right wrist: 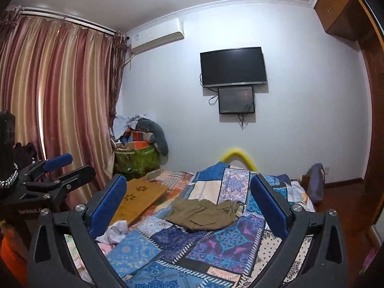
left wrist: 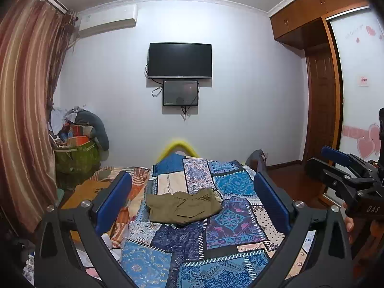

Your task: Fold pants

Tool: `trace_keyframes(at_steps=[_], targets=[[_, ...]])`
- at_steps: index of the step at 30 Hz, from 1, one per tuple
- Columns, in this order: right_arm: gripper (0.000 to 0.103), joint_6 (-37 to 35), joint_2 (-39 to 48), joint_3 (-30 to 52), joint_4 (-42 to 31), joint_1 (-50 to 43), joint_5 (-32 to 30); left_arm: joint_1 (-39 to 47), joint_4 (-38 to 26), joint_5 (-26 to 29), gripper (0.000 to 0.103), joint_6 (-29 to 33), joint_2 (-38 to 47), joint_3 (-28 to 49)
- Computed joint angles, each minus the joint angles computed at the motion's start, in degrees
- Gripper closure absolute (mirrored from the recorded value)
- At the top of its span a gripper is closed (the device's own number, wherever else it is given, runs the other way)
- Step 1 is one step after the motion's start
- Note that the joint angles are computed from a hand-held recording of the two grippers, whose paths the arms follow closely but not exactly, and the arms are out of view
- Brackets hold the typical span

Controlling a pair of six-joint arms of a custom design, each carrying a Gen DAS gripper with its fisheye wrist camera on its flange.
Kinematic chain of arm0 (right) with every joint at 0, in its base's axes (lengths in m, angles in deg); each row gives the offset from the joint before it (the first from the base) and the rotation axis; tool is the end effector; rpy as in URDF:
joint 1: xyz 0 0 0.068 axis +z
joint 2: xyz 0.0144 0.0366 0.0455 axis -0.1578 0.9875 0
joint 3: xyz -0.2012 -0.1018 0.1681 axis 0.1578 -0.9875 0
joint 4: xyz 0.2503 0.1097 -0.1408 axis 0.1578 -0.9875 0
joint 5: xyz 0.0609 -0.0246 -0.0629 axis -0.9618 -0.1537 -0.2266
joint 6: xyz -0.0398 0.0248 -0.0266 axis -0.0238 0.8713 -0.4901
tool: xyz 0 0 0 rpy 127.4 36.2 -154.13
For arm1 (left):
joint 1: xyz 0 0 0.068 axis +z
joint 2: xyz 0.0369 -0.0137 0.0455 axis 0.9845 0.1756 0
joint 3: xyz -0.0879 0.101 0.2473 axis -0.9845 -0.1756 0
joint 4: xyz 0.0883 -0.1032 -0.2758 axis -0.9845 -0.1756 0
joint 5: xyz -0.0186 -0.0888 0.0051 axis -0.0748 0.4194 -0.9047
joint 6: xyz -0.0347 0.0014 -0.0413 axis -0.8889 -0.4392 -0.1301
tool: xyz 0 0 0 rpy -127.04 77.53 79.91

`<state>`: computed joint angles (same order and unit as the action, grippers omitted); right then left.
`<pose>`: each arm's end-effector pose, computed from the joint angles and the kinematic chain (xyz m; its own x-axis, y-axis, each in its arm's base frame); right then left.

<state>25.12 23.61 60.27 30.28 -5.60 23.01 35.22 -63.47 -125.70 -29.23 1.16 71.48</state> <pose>0.2859 0.0388 0.3808 -0.1451 -0.0434 -0.9885 -0.6441 0.7625 0.0611 0.2332 -0.1902 0.3504 -0.1840 -0.0359 -0.9823 -0.1782 0.9840 -0.0026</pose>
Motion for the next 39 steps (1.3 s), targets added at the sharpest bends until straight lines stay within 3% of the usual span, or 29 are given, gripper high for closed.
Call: trace_keyframes(at_steps=[39], targets=[[0.000, -0.4, -0.8, 0.9, -2.3, -0.6, 0.1, 1.0, 0.3, 3.6, 0.000, -0.1, -0.1, -0.5]])
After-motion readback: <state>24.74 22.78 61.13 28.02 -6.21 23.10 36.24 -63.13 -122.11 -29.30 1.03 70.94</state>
